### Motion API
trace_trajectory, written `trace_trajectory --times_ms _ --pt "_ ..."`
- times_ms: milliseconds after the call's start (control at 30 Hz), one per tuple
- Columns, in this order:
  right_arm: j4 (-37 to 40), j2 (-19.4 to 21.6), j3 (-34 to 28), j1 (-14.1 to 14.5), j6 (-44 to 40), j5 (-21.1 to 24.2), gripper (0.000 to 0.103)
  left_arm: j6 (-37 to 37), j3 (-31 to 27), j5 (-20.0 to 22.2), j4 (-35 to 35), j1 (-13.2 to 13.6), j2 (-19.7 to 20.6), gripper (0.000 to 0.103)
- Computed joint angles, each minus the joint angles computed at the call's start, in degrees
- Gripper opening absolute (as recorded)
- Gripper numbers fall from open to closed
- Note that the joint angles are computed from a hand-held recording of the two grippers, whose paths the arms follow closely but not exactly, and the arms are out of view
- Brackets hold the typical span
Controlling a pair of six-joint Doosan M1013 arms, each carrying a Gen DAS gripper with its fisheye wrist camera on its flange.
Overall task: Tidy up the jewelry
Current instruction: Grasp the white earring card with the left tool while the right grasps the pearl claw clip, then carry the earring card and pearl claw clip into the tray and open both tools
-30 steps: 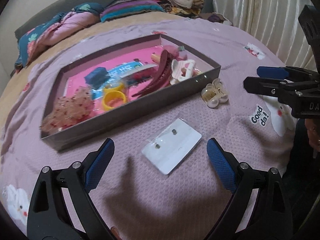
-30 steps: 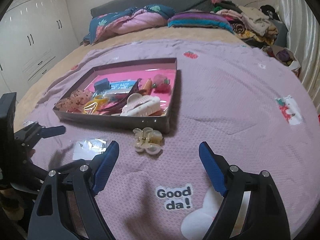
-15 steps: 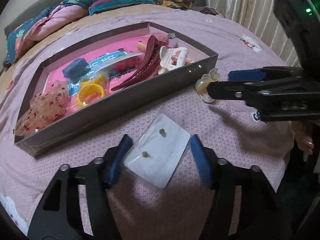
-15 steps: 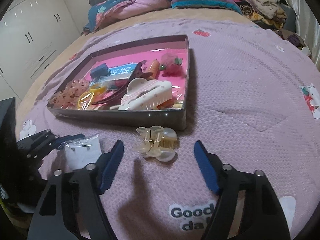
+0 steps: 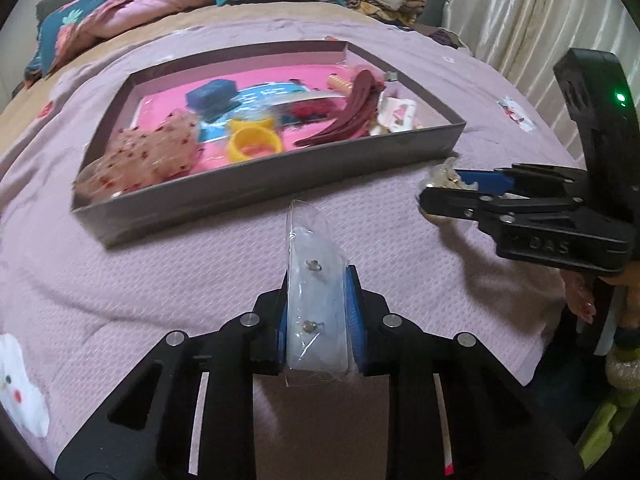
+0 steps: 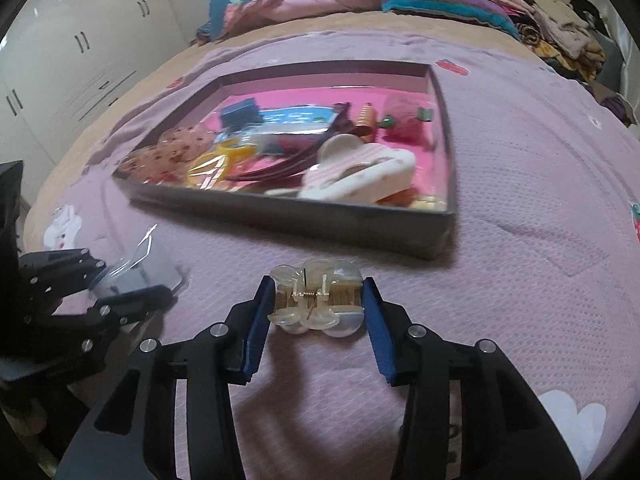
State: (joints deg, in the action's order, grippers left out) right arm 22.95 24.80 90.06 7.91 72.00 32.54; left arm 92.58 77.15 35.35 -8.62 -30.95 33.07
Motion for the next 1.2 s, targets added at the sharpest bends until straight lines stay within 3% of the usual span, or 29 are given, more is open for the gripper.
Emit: trace_trajectory --times_ms 667,1200 --pt "10.63 -4.55 3.21 2.03 -12.15 -2.78 0.043 -12.02 6.29 -6.21 5.72 2.94 -6.67 0.015" --pt "12.32 -5.31 1.05 2.56 -14.8 -6.88 0.043 -13.53 1.6 -7.63 8.08 2.83 -5.86 0.015"
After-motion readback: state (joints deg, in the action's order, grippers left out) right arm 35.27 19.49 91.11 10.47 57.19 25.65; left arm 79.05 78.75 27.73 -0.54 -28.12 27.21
